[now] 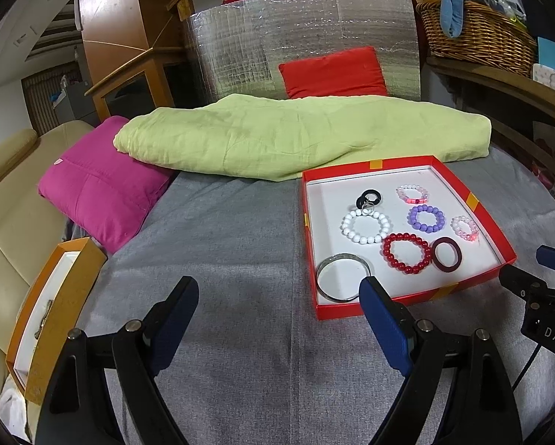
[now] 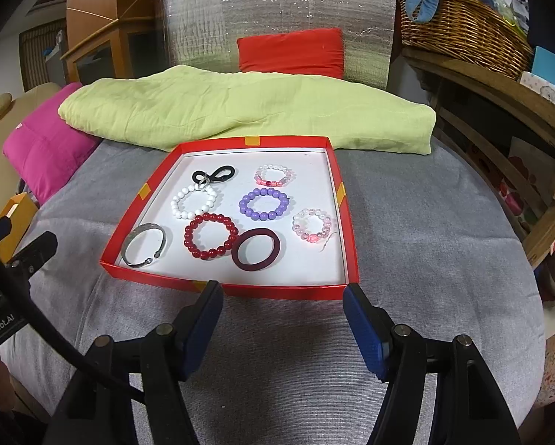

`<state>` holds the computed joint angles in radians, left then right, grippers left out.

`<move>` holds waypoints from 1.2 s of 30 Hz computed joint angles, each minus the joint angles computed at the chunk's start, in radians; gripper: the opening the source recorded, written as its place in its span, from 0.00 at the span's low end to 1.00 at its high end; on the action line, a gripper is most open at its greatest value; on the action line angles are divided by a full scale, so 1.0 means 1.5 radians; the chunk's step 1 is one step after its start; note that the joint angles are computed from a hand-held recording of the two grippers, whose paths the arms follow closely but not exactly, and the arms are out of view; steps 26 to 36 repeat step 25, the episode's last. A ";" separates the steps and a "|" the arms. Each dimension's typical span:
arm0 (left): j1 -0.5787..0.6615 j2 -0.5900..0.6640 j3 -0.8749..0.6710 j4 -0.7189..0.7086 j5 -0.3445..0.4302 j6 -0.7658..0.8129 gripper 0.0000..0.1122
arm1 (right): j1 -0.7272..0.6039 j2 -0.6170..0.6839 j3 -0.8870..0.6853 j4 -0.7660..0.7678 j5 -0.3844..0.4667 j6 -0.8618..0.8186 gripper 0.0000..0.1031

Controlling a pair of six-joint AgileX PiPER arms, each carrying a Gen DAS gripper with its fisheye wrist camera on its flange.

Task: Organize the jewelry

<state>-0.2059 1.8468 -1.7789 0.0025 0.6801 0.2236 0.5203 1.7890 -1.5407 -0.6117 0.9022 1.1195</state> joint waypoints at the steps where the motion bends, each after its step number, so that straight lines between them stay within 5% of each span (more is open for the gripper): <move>1: 0.000 0.000 0.000 0.003 -0.001 -0.002 0.79 | 0.000 0.000 0.000 0.000 0.001 0.000 0.69; 36: 0.008 -0.002 0.006 -0.027 -0.005 0.029 0.79 | 0.007 0.013 -0.015 -0.006 0.010 -0.002 0.69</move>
